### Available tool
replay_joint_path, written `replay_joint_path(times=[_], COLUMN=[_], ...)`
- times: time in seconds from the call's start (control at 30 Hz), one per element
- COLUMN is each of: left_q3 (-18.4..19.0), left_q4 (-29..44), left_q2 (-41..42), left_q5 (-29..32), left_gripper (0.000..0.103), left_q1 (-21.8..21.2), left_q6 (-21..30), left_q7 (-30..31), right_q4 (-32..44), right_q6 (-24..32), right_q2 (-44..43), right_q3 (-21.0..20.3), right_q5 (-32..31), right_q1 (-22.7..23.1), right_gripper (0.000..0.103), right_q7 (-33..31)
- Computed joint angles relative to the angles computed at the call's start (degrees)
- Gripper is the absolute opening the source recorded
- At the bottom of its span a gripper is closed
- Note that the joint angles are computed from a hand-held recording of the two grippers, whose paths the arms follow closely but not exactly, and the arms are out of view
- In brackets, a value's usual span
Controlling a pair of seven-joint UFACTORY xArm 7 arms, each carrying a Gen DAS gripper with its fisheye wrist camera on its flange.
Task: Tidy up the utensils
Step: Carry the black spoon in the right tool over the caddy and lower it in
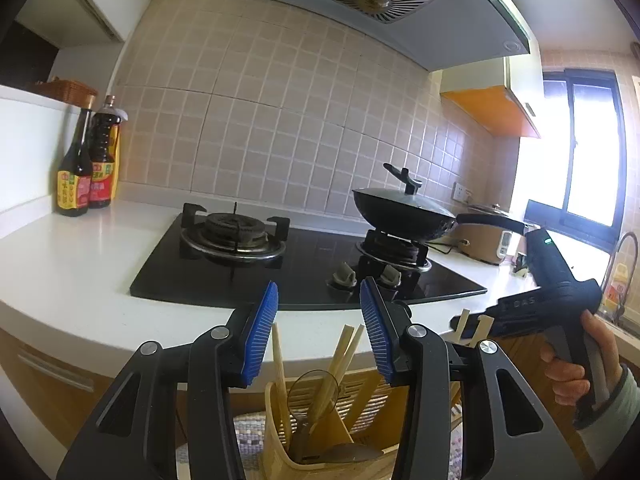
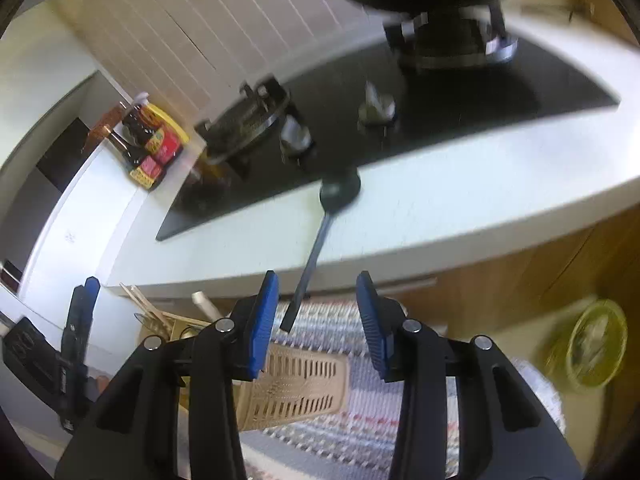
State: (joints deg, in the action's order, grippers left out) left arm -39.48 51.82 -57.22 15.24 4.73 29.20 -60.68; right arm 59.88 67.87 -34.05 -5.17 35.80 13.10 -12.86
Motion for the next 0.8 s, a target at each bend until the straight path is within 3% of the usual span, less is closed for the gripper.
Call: replay_joint_path(times=[0.5,0.8], left_q3=[0.0,0.3], left_q4=[2.0,1.4], left_q2=[1.9,1.7], left_q5=[0.4,0.6], left_gripper=[0.042,0.042], left_q1=[-1.4,-2.5], left_q6=[4.7,5.2], left_q7=[1.8,1.7], right_q4=[2.3,2.8], right_q6=[3.7,5.5], right_q2=[7.5,10.3], right_q3=[0.7,1.3], right_q5=[6.0,8.8], right_q1=[0.5,-0.4], right_gripper=[0.037,0.014], right_q7=[-1.3,-0.6])
